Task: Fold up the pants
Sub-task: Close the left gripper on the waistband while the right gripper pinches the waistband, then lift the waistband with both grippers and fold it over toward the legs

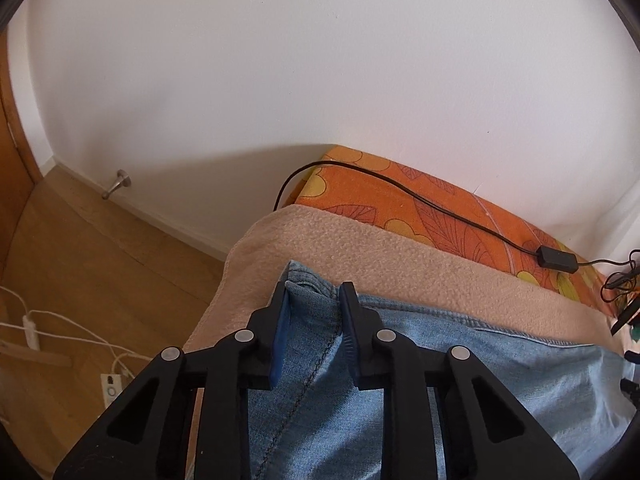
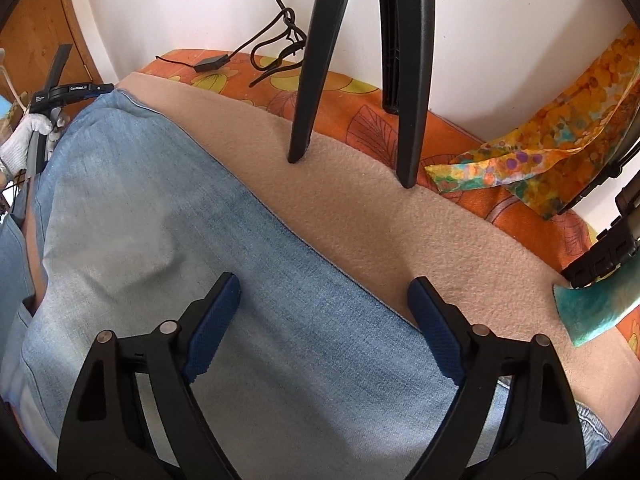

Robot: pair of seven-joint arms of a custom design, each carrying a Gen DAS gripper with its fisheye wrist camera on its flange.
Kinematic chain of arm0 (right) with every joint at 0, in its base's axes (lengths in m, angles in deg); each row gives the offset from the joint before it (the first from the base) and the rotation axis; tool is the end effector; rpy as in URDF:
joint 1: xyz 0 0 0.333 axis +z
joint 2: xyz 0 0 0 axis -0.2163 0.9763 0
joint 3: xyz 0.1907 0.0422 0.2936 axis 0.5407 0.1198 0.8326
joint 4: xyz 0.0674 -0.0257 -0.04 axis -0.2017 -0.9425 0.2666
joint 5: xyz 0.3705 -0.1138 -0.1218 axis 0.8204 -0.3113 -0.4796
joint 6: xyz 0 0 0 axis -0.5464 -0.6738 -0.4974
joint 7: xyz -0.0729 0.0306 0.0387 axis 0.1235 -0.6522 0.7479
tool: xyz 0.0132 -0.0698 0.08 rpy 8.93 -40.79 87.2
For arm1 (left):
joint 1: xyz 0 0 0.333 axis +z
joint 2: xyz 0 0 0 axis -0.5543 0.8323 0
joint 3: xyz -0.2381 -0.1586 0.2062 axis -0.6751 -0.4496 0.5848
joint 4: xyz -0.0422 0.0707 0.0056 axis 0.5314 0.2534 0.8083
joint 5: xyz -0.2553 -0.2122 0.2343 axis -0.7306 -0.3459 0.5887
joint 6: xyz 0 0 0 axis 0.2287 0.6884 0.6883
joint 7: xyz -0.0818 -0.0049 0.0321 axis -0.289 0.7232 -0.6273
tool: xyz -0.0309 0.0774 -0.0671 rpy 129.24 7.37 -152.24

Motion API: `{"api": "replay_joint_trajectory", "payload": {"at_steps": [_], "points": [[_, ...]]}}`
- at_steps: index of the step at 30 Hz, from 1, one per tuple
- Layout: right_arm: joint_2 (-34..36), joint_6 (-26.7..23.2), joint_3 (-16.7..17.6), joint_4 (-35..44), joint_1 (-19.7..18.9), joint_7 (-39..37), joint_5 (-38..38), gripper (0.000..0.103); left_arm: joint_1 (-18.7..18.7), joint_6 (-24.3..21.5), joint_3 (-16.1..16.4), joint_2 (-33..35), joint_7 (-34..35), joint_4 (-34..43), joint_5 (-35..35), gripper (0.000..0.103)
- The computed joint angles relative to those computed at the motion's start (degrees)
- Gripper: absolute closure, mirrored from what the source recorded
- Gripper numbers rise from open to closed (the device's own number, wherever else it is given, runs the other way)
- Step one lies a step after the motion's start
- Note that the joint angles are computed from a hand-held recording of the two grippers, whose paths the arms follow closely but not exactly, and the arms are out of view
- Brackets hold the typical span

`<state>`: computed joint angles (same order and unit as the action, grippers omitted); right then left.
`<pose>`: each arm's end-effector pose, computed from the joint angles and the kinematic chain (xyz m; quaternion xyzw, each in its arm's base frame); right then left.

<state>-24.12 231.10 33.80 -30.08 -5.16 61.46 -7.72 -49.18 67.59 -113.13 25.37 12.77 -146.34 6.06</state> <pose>0.5987 0.1231 0.3976 -0.9355 0.1991 -0.0835 0.2797 0.2897 -0.2587 0.4181 -0.8732 0.3364 -0.2129 0.2812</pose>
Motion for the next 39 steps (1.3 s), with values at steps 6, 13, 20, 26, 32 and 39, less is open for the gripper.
{"api": "replay_joint_trajectory", "payload": {"at_steps": [6, 13, 20, 26, 32, 39], "points": [[-2.2, -0.6, 0.2, -2.4, 0.5, -3.1, 1.9, 0.073, 0.8, 0.6, -1.4, -1.2, -2.2, -0.6, 3.0, 0.088], [-4.2, 1.8, -0.2, -4.0, 2.2, -3.6, 3.4, 0.096, -0.9, -2.3, -2.0, -1.9, -2.0, 1.5, 3.9, 0.094], [-9.7, 1.6, -1.8, -6.4, 2.8, -7.4, 9.2, 0.098, -2.5, -7.5, -4.1, -5.5, -1.3, 3.7, 3.8, 0.094], [-19.8, -1.6, -6.0, -11.5, 4.1, -10.7, 12.1, 0.098, -5.1, -14.4, -7.3, -10.5, -0.3, 6.5, 1.5, 0.095], [-32.3, -6.1, -10.9, -18.4, 4.9, -11.8, 10.6, 0.098, -7.9, -23.4, -12.8, -14.0, -0.3, 11.1, -1.0, 0.095], [-47.0, -12.7, -16.3, -27.1, 4.3, -9.8, 4.2, 0.098, -10.9, -32.8, -21.6, -16.0, -6.3, 15.1, -5.3, 0.095]]}}
